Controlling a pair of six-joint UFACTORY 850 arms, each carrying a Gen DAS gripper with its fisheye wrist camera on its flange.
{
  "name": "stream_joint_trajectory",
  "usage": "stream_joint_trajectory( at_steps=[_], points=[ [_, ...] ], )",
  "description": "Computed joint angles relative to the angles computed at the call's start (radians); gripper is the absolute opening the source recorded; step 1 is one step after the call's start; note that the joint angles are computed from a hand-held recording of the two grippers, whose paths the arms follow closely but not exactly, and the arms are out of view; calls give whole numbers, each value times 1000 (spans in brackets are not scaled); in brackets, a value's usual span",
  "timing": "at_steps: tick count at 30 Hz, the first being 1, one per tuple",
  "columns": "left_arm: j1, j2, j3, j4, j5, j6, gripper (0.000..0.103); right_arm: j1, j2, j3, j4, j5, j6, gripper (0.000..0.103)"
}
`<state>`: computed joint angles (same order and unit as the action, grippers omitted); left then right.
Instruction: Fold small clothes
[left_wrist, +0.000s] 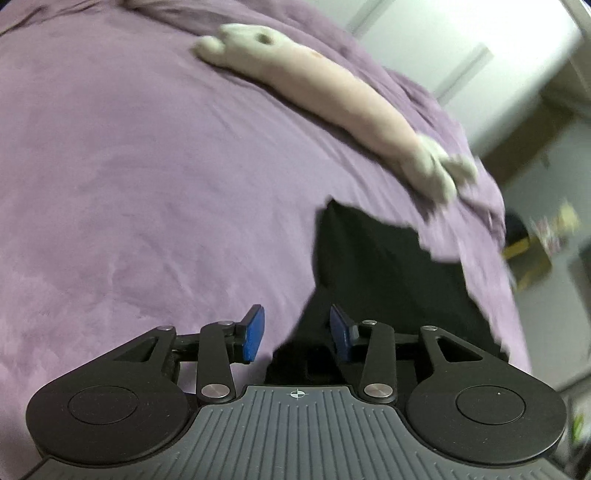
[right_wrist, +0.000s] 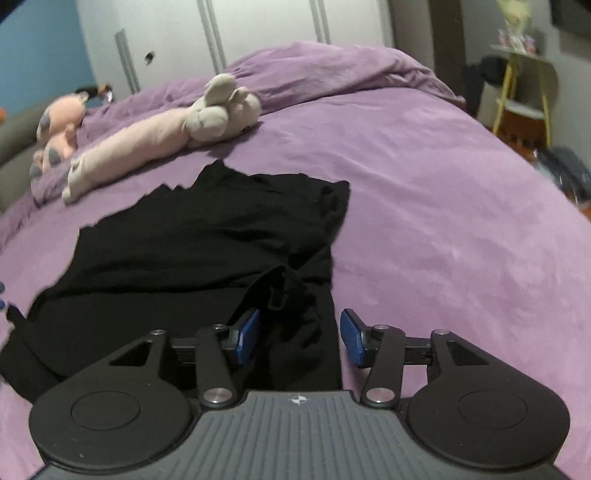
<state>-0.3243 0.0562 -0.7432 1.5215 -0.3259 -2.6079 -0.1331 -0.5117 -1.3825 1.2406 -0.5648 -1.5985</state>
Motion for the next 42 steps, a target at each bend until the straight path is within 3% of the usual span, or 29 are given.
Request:
stream_joint_trajectory(
  at_steps=[3,5,6,7,13,17,21,25,27,29,30,31,33,38,42],
  points=[
    [-11,-3,11,133,33,-55,43,20,-10,-3,36,16,-92,38],
    [-12,2,25,279,57,-167,43,34,-18,-11,36,29,-109,22],
    [-12,2,28,345,67,-213,45,38,-24,-18,31,33,-101,8],
    [-8,-1,26,383,80,-220,49,41,-31,-25,30,39,-86,4],
    [-11,-41,-2,407,67,-71,56,14,-87,-101,-9,-44,183,4],
    [1,-89,-37,234,85,152,55,12,-97,-119,-48,-75,203,8],
    [7,-100,-36,294,78,105,56,13,-99,-127,-59,-93,175,23],
    [13,-122,-53,236,87,159,56,29,-92,-117,-66,-53,122,24],
    [11,-127,-58,256,93,147,51,37,-88,-109,-67,-34,101,24],
    [-10,-126,-56,269,38,138,41,48,-76,-90,-64,11,60,21],
    [-23,-130,-60,212,3,189,27,50,-68,-76,-40,28,27,9],
    [-32,-130,-62,170,-23,222,18,48,-61,-67,-21,29,10,5],
    [-39,-120,-53,192,-44,184,9,39,-52,-61,-1,9,10,5],
    [-63,-87,-37,214,-103,165,8,14,0,-21,120,-44,-68,4],
    [-70,-41,-21,266,-118,58,8,-6,20,-23,159,-99,-45,4]
  ],
)
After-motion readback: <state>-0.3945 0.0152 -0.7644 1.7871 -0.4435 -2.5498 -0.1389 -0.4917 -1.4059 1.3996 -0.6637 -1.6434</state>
